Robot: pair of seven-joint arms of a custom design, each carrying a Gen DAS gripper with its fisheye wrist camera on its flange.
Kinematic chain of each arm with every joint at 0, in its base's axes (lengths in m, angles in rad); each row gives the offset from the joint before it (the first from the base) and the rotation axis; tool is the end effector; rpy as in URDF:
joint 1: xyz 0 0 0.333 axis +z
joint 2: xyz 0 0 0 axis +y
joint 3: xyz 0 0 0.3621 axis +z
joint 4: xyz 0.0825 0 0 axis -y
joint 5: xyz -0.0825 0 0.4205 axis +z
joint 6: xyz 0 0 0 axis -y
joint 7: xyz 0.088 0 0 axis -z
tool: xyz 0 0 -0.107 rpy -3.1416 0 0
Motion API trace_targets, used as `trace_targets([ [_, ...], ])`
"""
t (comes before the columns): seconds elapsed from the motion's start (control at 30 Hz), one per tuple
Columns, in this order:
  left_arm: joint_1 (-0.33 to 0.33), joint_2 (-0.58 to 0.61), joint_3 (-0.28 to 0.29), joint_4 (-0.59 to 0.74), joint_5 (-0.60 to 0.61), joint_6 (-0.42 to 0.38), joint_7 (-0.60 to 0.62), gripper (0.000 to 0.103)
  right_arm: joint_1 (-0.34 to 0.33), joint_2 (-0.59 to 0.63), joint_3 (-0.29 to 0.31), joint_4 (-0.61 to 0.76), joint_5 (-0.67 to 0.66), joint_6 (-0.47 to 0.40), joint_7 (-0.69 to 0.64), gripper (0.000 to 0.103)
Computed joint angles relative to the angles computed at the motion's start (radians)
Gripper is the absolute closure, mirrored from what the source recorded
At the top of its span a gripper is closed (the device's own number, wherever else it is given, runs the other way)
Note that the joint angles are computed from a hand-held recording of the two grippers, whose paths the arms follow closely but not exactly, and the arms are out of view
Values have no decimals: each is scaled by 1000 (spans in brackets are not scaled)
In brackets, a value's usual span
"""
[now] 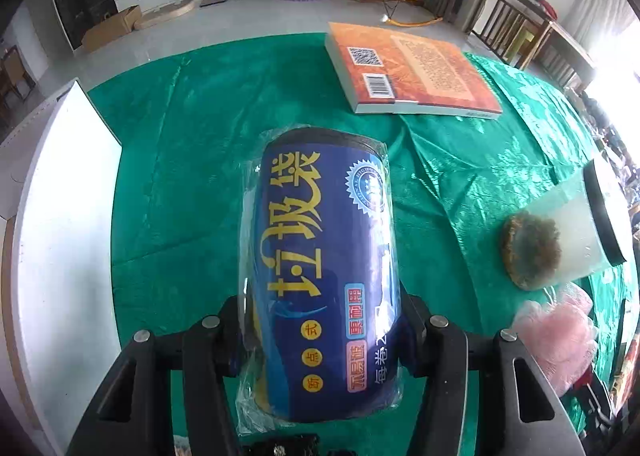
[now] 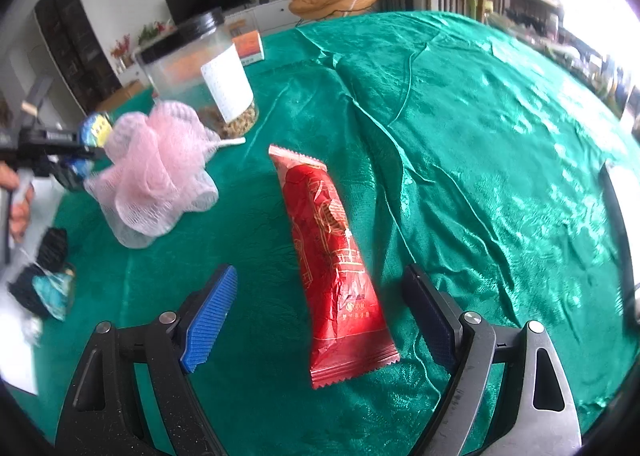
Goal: Organize soft objects
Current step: 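Grasp the blue garbage-bag roll with the left gripper while the right gripper regrasps the red wrapper, then carry both items over the white box and release them inside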
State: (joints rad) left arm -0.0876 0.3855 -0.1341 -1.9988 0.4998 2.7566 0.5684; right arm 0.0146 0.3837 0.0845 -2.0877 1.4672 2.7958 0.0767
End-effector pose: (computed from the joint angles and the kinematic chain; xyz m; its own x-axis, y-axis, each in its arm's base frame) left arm 0.6592 -0.1628 0.3206 0.3389 -0.9346 0.1079 -0.8422 -0.3525 -0.4080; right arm 0.6242 0.0140 0.2596 0.3121 -0.9075 -0.2813 -0.7938 -0.0865 -0.6019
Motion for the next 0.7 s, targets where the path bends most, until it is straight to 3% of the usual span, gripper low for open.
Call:
trace_targets([
  [0.03, -3, -18, 1, -16, 10, 12, -1, 47, -32, 0, -11, 8, -23, -96, 72, 17],
  [0.1, 0, -46, -8, -41, 11, 34, 8, 47, -45, 8, -34, 28, -112, -166, 192, 18],
  [0.17, 8, -68, -20, -67, -3, 59, 21, 47, -6, 9, -55, 36, -261, -121, 283, 18],
  [0.27, 17, -92, -39, -96, -36, 98, 40, 47, 28, 18, -49, 48, -411, -74, 310, 19],
  [0.3, 15, -102, -40, -107, -40, 109, 39, 47, 45, 24, -47, 50, -456, -32, 309, 36],
  [0.37, 6, -128, -39, -132, -38, 127, 31, 47, 113, 40, -96, 49, -648, 23, 416, 84],
  [0.43, -5, -142, -29, -140, -22, 138, 19, 47, 100, 42, -94, 74, -693, -32, 479, 87],
  [0.53, -14, -159, -20, -152, -6, 168, -9, 47, 74, 56, -61, 113, -705, 9, 503, 87],
  [0.7, 1, -183, -46, -176, -43, 210, 1, 47, 33, 116, -17, 259, -664, 0, 565, 87],
])
